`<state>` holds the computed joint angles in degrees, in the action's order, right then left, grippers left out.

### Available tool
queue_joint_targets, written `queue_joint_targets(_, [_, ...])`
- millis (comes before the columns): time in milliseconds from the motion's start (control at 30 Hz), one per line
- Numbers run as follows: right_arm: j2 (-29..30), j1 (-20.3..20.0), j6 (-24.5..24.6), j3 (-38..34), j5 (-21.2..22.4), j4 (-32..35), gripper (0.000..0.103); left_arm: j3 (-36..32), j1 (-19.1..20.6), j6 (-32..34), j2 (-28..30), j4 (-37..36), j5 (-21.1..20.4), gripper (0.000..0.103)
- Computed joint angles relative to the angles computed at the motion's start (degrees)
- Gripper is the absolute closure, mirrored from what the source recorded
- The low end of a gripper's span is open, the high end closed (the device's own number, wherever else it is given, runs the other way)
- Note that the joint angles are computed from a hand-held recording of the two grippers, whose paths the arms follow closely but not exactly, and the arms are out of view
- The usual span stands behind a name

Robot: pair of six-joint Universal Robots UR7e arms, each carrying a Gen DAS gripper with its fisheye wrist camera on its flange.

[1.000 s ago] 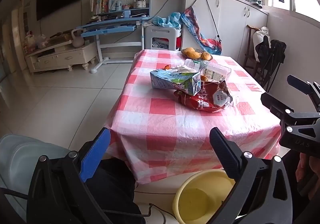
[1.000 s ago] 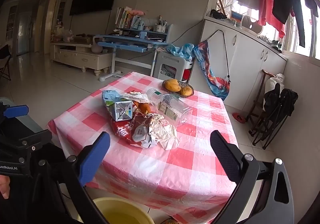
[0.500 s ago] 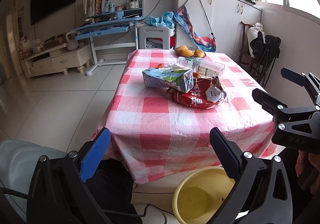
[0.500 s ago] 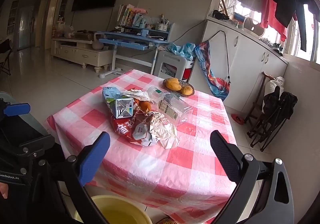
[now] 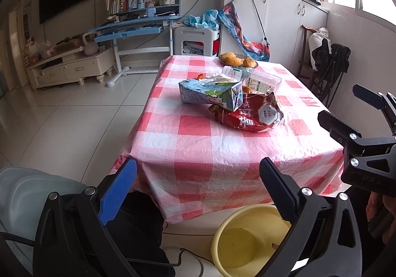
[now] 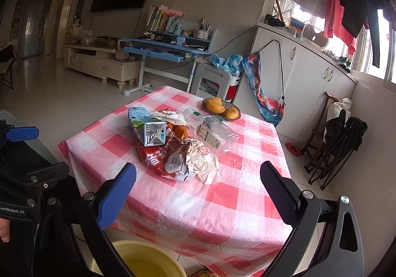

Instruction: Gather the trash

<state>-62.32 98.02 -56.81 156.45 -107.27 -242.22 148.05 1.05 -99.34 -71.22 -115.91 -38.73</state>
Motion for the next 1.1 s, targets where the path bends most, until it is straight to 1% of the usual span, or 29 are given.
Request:
queue_joint_targets(133, [0.4, 1.3, -0.6, -0.2, -1.3, -0.2, 0.007, 0.4, -0.4, 0.0, -0.2, -0.6, 0.4, 0.007])
queue_joint_targets(333, [0.9, 1.4, -1.7, -0.1, -1.5, -0.9, 0.007, 0.8, -0.4, 0.9, -0.3, -2.3, 0.2, 0.007])
queue_joint_targets(667, [2.2, 1.5, -2.1, -0.2, -1.9, -1.7, 0.007, 1.2, -0.1, 0.8, -0.5, -3.3, -0.1, 0.007])
queue_joint_targets(767, [1.8, 1.7, -1.8, -0.2, -2.1, -1.0, 0.007, 1.2, -0.1, 0.8, -0.5, -3.4, -0.1, 0.007])
queue_joint_targets(867, [-0.5, 1.6, 0.1, 0.0, -1.4, 2.5, 0.007, 1.7, -0.2, 0.6, -1.0, -4.4, 0.2, 0.007])
queue_joint_targets(1000, [-5.4, 0.6, 3.3, 0.4, 0.5, 9.3, 0.007, 2.9, -0.5, -1.6, -3.5, -4.6, 0.9, 0.007])
queue_joint_targets(1033, [-6.5, 0.2, 3.8, 0.3, 0.9, 11.1, 0.007, 3.0, -0.3, -2.1, -4.0, -4.3, 1.1, 0.007])
queue_joint_targets(1100, [-9.6, -1.1, 5.4, 0.0, 1.9, 16.8, 0.007, 3.1, 0.3, -2.1, -4.3, -5.0, 1.5, 0.007])
